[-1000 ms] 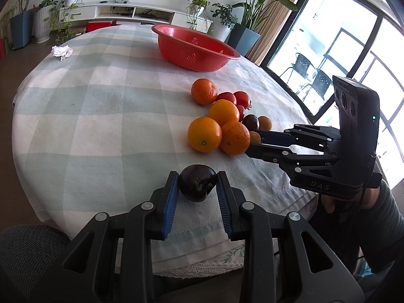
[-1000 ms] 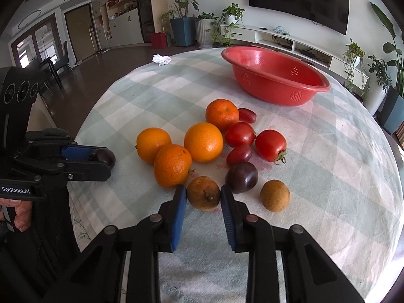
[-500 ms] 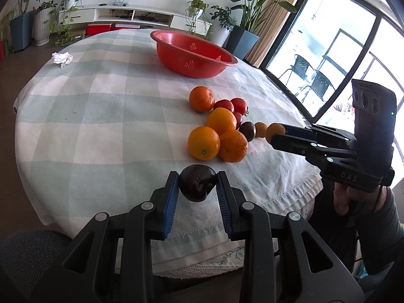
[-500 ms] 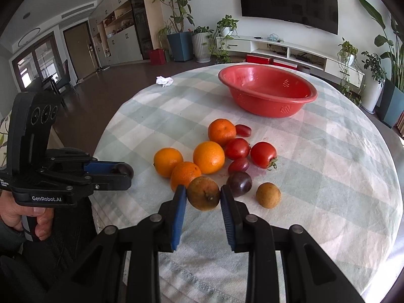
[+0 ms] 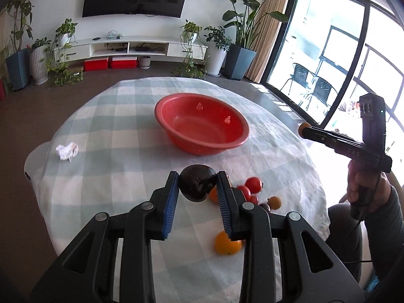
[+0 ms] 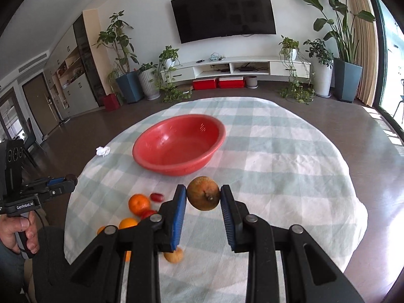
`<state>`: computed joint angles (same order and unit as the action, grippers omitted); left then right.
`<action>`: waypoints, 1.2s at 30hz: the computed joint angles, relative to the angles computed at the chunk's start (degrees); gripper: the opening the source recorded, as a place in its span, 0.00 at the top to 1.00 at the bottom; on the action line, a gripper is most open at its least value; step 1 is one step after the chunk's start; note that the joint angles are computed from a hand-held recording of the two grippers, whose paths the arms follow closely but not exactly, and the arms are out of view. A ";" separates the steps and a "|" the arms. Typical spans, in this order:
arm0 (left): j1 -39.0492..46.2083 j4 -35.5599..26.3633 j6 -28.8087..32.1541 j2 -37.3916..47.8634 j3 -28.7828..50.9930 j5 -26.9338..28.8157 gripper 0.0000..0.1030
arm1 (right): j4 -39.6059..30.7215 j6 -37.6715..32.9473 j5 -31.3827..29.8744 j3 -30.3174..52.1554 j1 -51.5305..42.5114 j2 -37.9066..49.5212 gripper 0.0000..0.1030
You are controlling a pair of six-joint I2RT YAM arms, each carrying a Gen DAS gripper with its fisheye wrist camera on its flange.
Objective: Organize fruits
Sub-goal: 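Carry both fruits over the red bowl and open both grippers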
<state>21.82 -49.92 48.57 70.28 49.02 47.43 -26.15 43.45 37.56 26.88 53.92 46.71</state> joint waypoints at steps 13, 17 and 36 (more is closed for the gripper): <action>-28.39 19.59 -23.41 24.36 17.34 -19.32 0.73 | 17.18 -21.21 -18.07 14.80 -19.39 28.20 0.71; -31.49 21.19 -23.72 31.09 21.20 -23.31 0.73 | 17.02 -24.40 -20.02 18.96 -21.34 35.64 0.71; -37.92 25.35 -19.85 39.57 24.03 -34.11 0.72 | 12.17 -30.19 -24.30 29.23 -25.17 52.73 0.70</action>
